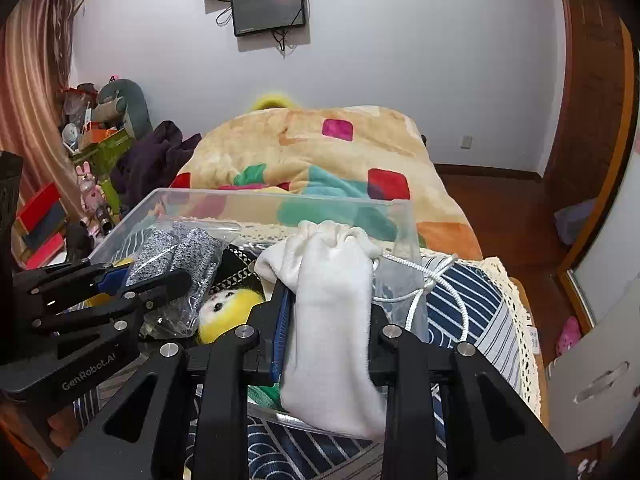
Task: Organize soft objects
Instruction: 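Lower the glove bag into the box with the left tool while the right tool releases the pouch inside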
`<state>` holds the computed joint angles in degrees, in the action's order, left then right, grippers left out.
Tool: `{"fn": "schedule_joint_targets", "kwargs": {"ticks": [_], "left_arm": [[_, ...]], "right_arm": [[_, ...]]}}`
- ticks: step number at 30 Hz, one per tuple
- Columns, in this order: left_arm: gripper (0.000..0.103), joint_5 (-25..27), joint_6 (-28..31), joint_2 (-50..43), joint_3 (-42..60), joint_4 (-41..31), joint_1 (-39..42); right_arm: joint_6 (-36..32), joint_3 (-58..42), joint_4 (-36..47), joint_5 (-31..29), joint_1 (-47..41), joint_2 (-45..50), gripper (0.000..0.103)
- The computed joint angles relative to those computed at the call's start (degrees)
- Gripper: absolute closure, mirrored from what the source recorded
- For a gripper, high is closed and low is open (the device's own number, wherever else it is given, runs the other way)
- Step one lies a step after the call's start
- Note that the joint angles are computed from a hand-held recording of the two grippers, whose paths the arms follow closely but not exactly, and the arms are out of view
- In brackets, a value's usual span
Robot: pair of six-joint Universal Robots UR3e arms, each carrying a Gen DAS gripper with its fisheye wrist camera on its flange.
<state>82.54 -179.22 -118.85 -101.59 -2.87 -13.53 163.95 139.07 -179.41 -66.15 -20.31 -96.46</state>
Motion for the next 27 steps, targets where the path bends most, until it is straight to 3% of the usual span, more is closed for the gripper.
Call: {"fn": "schedule_joint_targets", "kwargs": {"ticks": [4, 9, 14, 16, 18, 22, 24, 27], "left_arm": [[0.073, -1.07, 0.40, 1.13, -1.25, -0.25, 0.52], [0.064, -2.13, -0.08, 4.25, -5.46, 2.53, 1.18], [0.052, -3.89, 0.24, 9.41, -10.97, 5.31, 1.96], [0.048, -4.62, 0.36, 11.83, -13.11, 6.00, 2.41], [0.047, -6.30, 0.20, 14.57, -15.84, 7.14, 3.37], [0.043, -8.91, 0.68, 19.46, -20.38, 7.38, 5.35], [0.042, -9.61, 1.13, 21.83, -22.99, 7.50, 6.12], [0.040, -9.26, 2.35, 24.35, -26.47, 8.04, 6.32]], "right_arm": [[-1.33, -0.16, 2.51, 0.00, -0.33, -1.35, 0.075], [-3.78, 1.86, 4.00, 0.31, -1.27, -5.35, 0.054], [-5.31, 3.47, 6.38, 1.16, -2.45, -10.70, 0.052], [-5.39, 4.12, 7.82, 1.91, -3.02, -13.65, 0.048], [-5.76, 5.60, 8.84, 3.19, -4.37, -17.52, 0.038], [-6.85, 7.80, 11.36, 4.58, -6.08, -24.74, 0.034], [-7.49, 8.96, 13.60, 6.12, -7.66, -28.70, 0.024], [-8.43, 11.46, 17.42, 9.04, -10.81, -35.70, 0.021]]}}
